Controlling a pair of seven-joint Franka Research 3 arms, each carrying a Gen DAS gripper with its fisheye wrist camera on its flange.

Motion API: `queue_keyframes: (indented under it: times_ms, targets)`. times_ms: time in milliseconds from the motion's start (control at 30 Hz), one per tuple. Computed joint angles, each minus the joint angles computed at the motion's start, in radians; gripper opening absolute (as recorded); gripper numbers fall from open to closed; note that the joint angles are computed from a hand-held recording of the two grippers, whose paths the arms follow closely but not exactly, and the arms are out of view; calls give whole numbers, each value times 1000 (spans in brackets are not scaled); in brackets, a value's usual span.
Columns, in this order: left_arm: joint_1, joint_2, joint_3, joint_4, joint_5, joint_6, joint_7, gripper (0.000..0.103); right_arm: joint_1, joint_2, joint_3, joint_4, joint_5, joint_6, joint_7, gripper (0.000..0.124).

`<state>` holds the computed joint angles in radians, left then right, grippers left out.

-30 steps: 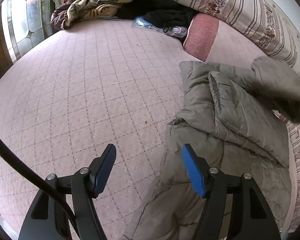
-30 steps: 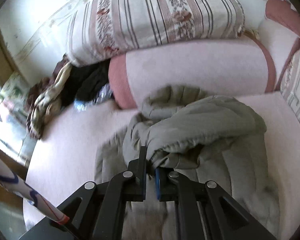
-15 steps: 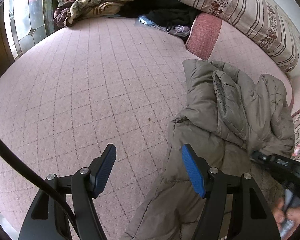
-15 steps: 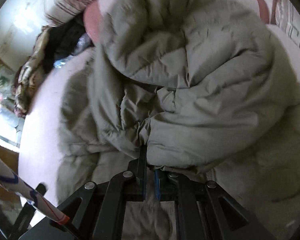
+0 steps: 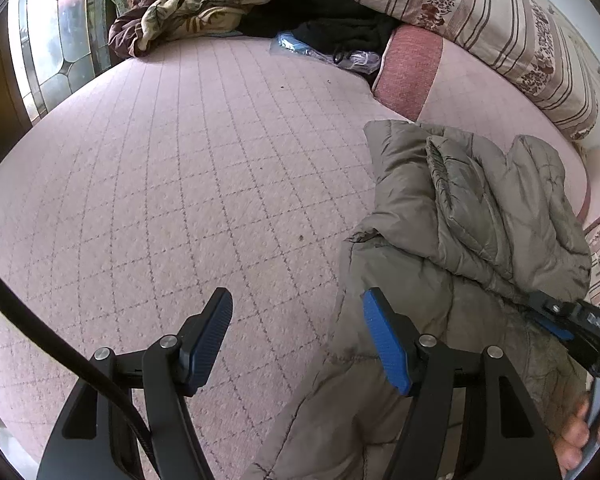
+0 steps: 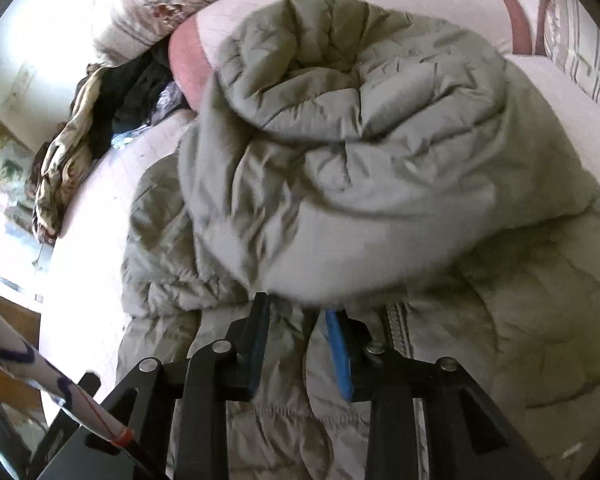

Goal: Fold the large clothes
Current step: 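Fold the held hood down over the coat body with the right tool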

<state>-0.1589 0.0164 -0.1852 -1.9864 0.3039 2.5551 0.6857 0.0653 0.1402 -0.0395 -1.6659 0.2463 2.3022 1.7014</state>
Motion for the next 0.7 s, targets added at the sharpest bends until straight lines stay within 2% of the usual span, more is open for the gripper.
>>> queue_keyframes:
  times_ms: [167, 267, 433, 500, 567, 700]
  targets:
    - [1, -5, 1, -5, -9, 6, 1, 67, -1, -73, 2, -36, -10, -24, -74, 35]
    - [1, -4, 0, -4, -6, 6, 0, 67, -4, -119, -4, -57, -56, 14, -86, 35]
    - [-2, 4, -1, 7, -5, -8, 7, 67, -13, -54, -20, 49, -193, 113, 64, 35]
    - [-3, 5, -1, 10, 4, -12, 3, 67, -8, 11, -32, 121, -262, 129, 121, 43]
    - [-4, 9, -1, 15, 12, -16, 0, 67, 11, 85, -50, 202, -349, 94, 180, 44]
    - [-3, 13, 0, 20, 0, -20, 11, 67, 1, 181, -42, 265, -298, -15, 134, 44]
